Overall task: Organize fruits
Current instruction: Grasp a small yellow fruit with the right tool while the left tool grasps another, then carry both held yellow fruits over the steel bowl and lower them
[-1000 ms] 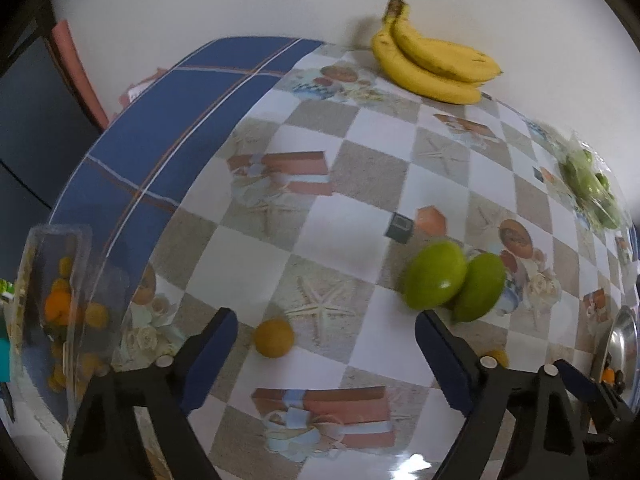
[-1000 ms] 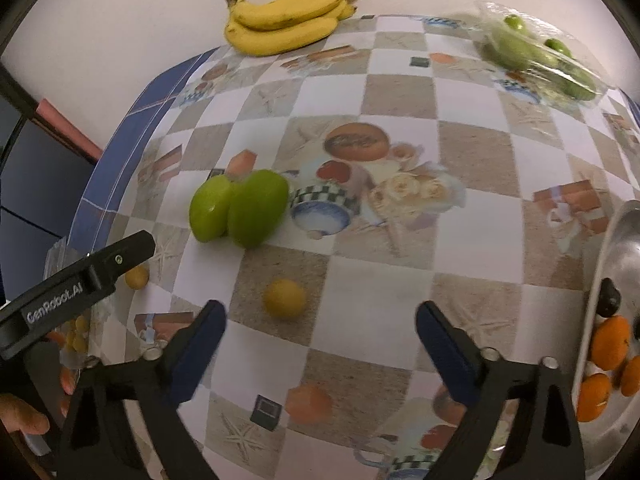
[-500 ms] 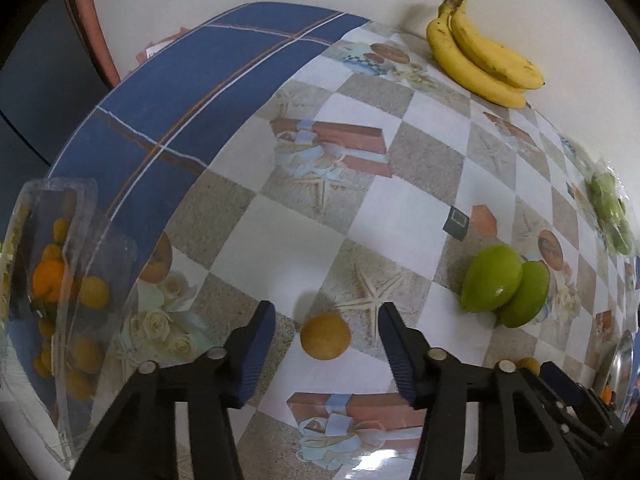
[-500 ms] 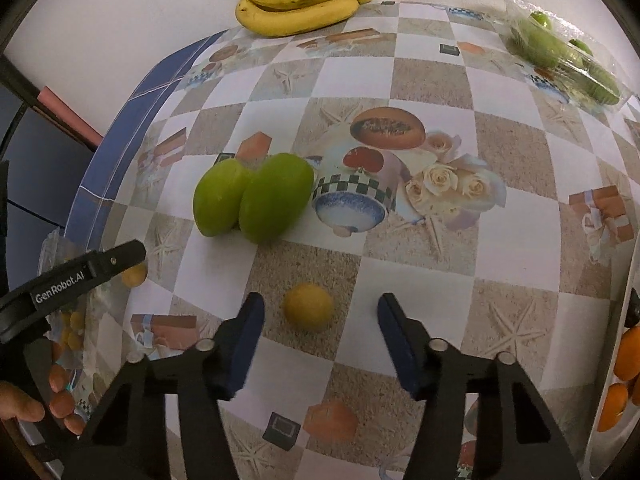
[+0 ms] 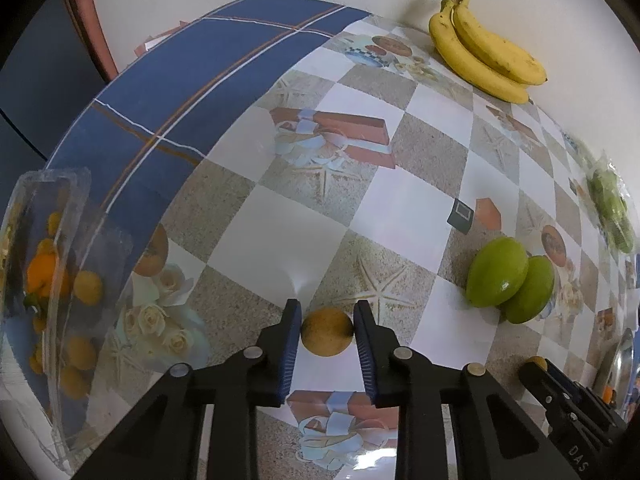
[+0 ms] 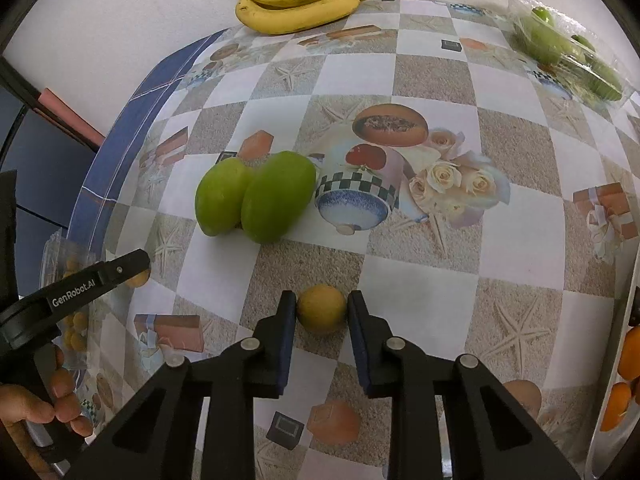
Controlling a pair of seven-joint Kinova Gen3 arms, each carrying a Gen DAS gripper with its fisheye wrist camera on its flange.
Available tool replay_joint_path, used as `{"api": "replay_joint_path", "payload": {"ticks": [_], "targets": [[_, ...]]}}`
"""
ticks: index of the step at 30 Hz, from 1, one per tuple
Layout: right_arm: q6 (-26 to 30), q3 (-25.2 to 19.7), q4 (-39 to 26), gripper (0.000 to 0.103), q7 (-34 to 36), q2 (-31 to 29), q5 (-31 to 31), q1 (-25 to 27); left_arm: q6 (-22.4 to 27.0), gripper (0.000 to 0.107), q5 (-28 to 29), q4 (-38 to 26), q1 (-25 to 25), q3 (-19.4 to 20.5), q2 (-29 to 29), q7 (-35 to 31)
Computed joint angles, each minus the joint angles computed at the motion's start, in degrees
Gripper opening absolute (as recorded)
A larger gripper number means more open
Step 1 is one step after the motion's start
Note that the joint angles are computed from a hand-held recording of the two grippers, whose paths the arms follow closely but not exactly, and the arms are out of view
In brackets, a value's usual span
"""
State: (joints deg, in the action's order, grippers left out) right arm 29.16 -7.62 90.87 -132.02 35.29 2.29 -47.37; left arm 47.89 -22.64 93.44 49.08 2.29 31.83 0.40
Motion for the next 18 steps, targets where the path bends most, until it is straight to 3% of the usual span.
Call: {"api": "replay_joint_path", "payload": {"ticks": [7, 18], "targets": [[-0.39, -0.09, 1.0, 0.027, 0.04, -1.05, -0.29, 0.42, 2.82, 0.029, -3.04, -1.58, 2.22, -0.68, -0.92, 2.06], [-0.9, 1.26, 4.83, 0.027, -2.54, -5.65, 1.84, 0.02, 9.57, 0.029, -6.26, -11.4, 4.97, 0.54, 2.42, -0.89]]}}
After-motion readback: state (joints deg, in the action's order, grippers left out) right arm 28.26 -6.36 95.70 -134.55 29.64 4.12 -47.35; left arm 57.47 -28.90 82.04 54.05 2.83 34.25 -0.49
